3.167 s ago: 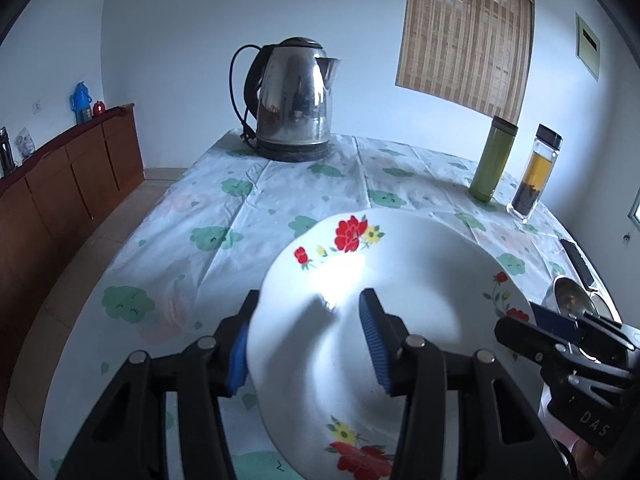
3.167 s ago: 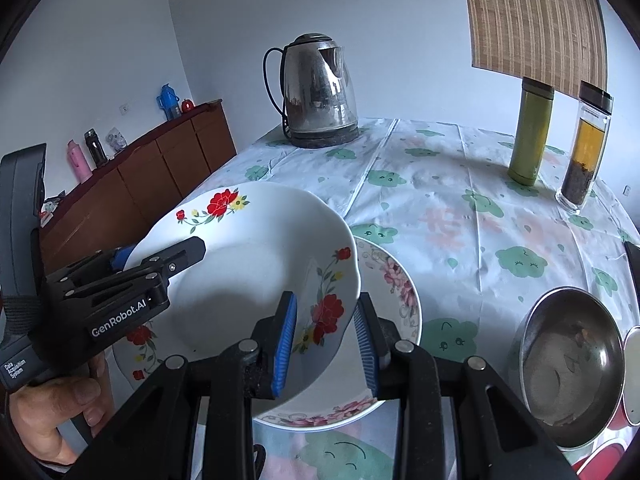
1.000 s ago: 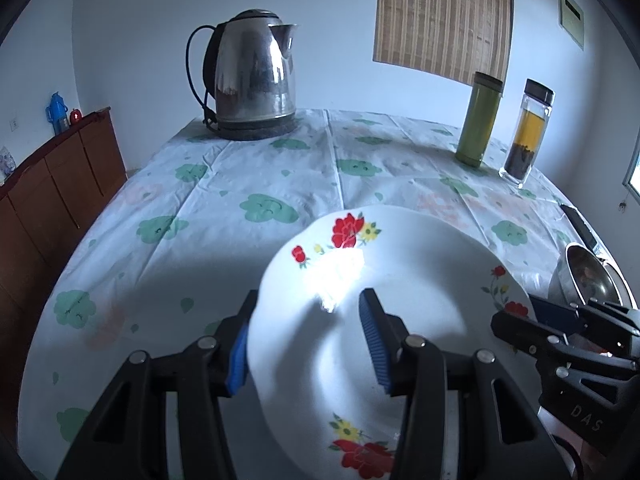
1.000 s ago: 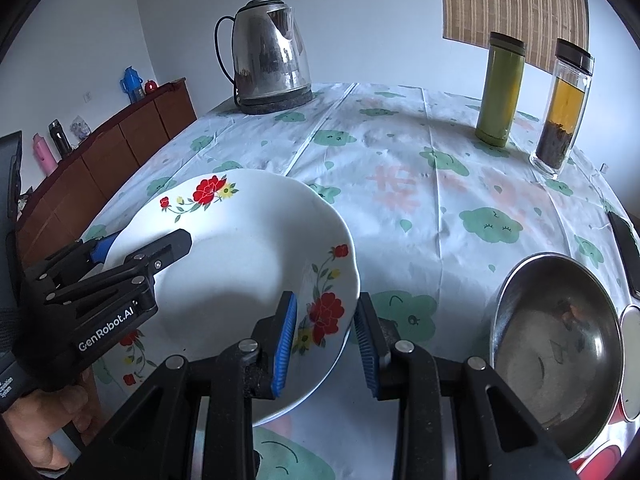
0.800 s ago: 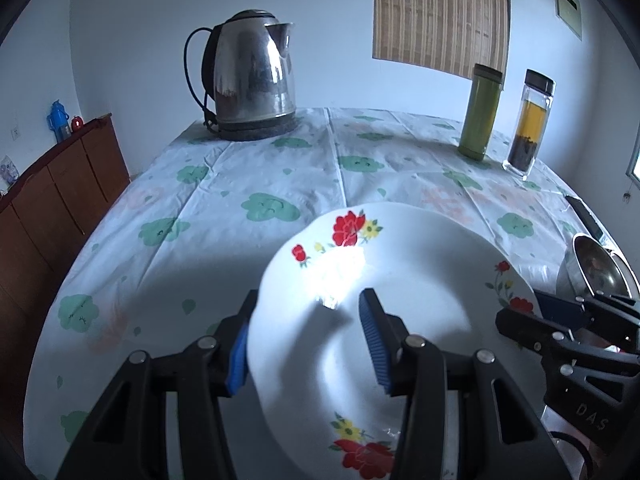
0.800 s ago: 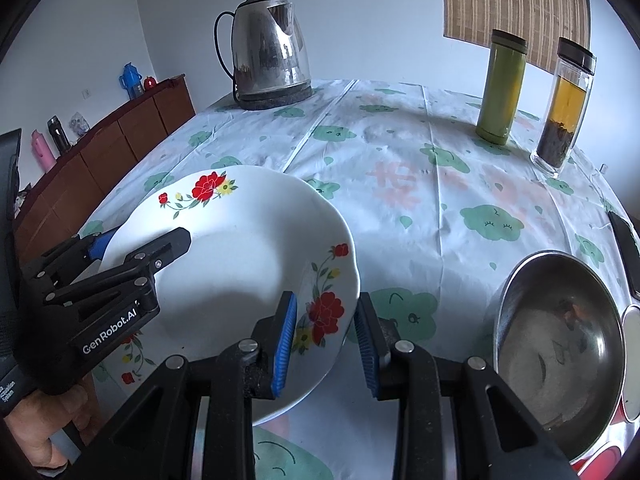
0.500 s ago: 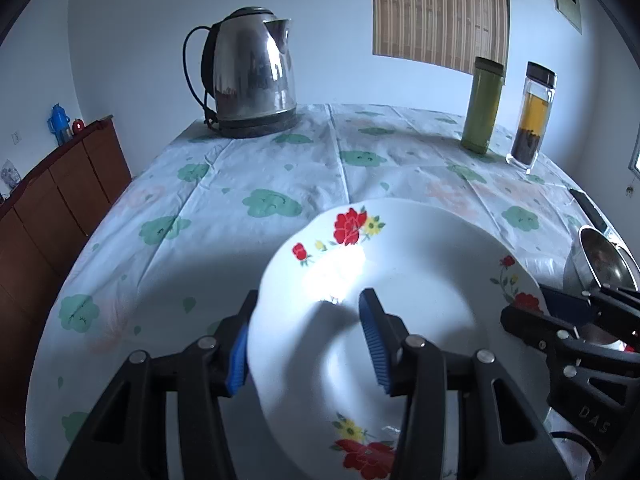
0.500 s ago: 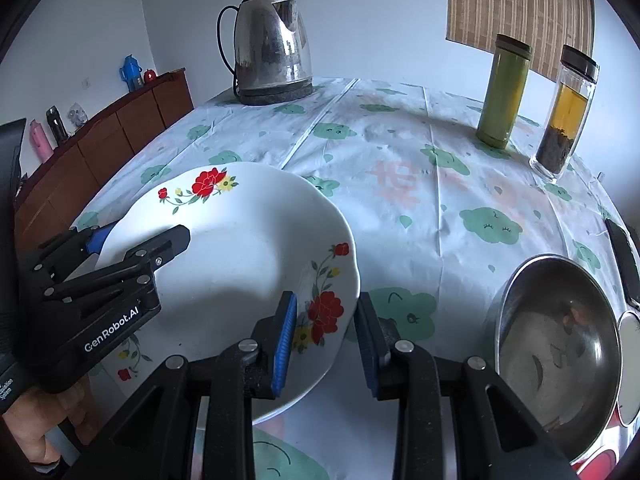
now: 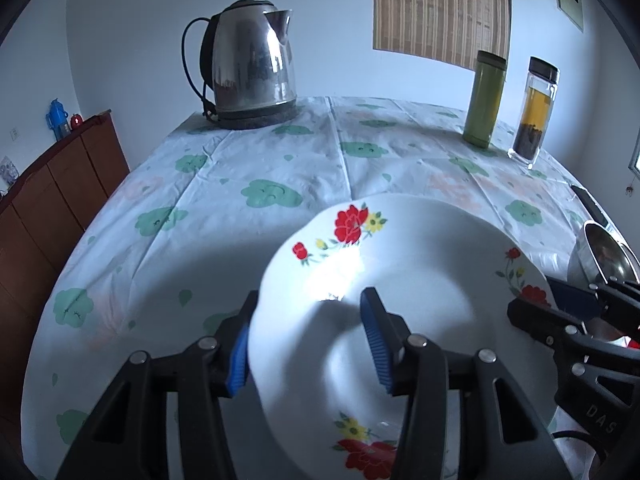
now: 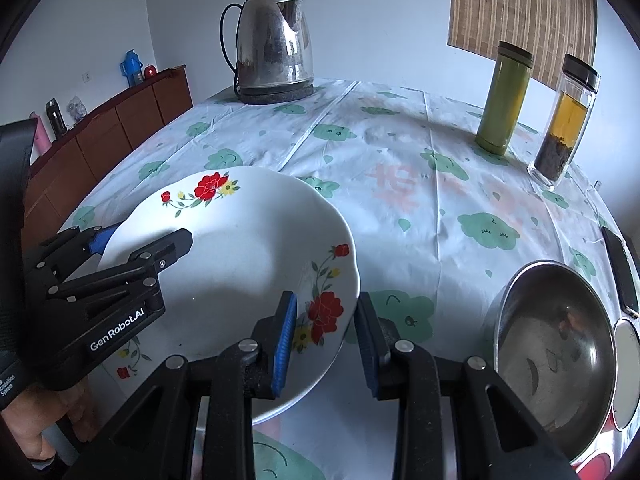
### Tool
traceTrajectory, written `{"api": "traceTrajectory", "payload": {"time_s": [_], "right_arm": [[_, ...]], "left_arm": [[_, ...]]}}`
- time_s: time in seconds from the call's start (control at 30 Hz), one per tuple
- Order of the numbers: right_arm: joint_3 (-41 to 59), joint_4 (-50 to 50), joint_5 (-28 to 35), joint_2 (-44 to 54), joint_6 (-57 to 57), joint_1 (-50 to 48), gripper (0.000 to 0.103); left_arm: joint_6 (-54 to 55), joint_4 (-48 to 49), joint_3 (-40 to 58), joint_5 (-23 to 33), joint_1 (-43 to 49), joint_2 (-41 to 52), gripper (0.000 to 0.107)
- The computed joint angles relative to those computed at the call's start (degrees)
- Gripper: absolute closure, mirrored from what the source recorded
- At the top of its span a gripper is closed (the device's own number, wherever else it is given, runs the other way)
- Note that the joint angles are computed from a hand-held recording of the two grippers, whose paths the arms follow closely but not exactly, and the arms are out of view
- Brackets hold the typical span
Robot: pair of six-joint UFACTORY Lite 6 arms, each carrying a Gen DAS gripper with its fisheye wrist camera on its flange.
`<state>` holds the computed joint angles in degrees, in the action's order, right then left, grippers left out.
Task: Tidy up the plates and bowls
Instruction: 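Open the left tool to release the red-flower plate on the stack, then move both tools from the plate stack to the red plastic bowl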
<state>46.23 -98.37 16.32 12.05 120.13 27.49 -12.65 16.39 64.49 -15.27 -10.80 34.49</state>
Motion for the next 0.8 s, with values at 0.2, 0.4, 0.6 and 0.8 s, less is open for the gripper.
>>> {"api": "traceTrajectory", "payload": {"time_s": [0.2,0.4,0.6,0.8], "right_arm": [[0.36,2.04,1.26,0.16,-2.59,0.69,0.071],[0.67,2.23,1.63,0.54,-2.9,0.98,0.069],[0.58,0.44,1.62,0.59,-0.89,1.01,0.069],[-1.01,-5.3,1.6,-1.75,5.09,0.63,0.057]], "left_arm": [[-1.66,1.67,-0.32,-0.45,0.13,-0.02,0.059],[-3.43,3.58,-0.25,-0.43,0.37,0.01,0.059],[-1.95,2.32,-0.28,-0.22,0.24,-0.11,0.055],[7.21,-6.85,-1.43,-0.88,0.96,-1.07,0.034]]}}
